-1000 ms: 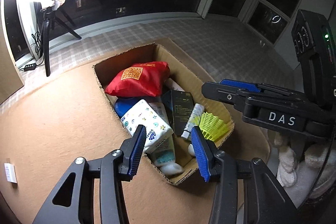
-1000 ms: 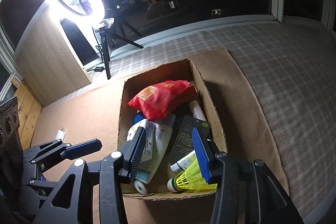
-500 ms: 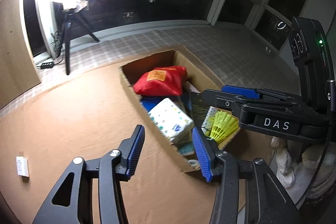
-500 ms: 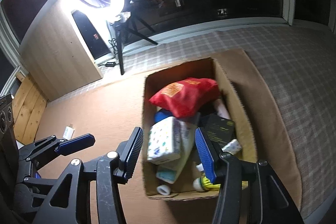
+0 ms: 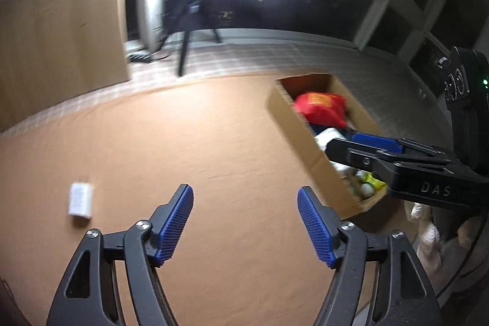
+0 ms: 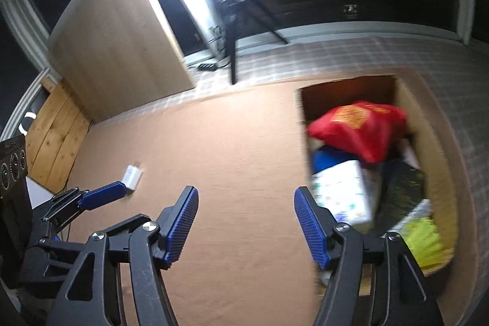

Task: Organize objects
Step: 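Withdraw both tools from the box toward the white charger, then lower the right tool onto the white charger plug and close on it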

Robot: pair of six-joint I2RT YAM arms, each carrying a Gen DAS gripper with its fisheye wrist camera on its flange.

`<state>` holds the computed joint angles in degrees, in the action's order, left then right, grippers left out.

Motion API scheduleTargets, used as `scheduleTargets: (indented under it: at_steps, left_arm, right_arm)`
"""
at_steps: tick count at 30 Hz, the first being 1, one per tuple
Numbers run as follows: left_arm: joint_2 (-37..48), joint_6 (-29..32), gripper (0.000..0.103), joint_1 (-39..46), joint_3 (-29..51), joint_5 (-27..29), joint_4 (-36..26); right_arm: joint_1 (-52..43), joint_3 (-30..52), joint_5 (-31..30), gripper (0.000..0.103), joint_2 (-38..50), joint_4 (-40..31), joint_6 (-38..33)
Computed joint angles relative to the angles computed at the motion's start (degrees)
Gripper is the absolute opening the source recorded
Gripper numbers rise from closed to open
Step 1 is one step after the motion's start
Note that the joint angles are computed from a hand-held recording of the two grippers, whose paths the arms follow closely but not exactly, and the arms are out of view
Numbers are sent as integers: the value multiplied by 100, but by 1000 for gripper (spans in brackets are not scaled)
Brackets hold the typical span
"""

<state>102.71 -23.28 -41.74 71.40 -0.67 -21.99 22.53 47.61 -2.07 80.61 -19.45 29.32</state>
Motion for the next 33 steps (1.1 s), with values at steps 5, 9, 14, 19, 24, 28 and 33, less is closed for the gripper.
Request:
scheduleTargets:
  at_steps: [5, 9, 14, 19, 24, 28, 33]
  left_arm:
    - [-488, 149, 83, 755, -846, 196, 140]
    - [-649, 401, 84, 1396, -1327, 353, 268]
    - [-564, 797, 84, 2146, -1650, 704, 481]
    - [-223, 1328, 84, 2829, -1696, 935, 653]
    - [193, 1683, 84, 3331, -1551, 1375, 754]
    - [586, 1946, 84, 3539, -1340, 1660, 845]
    - [1065, 2180, 83, 3635, -982, 1844, 825]
  right_arm:
    - [528, 473, 10, 67, 767, 202, 242]
    - [796, 960, -110, 67, 1454, 342, 419]
    - [1024, 1630, -351, 67, 2282, 447, 619]
    - [1195, 2396, -639, 67, 3079, 422, 796]
    - [1287, 3099, -807, 67, 3715, 322, 898]
    - [1290, 3663, -1094, 67, 4259, 259, 1006]
    - [1339, 4439, -1307, 67, 4916, 20, 1045]
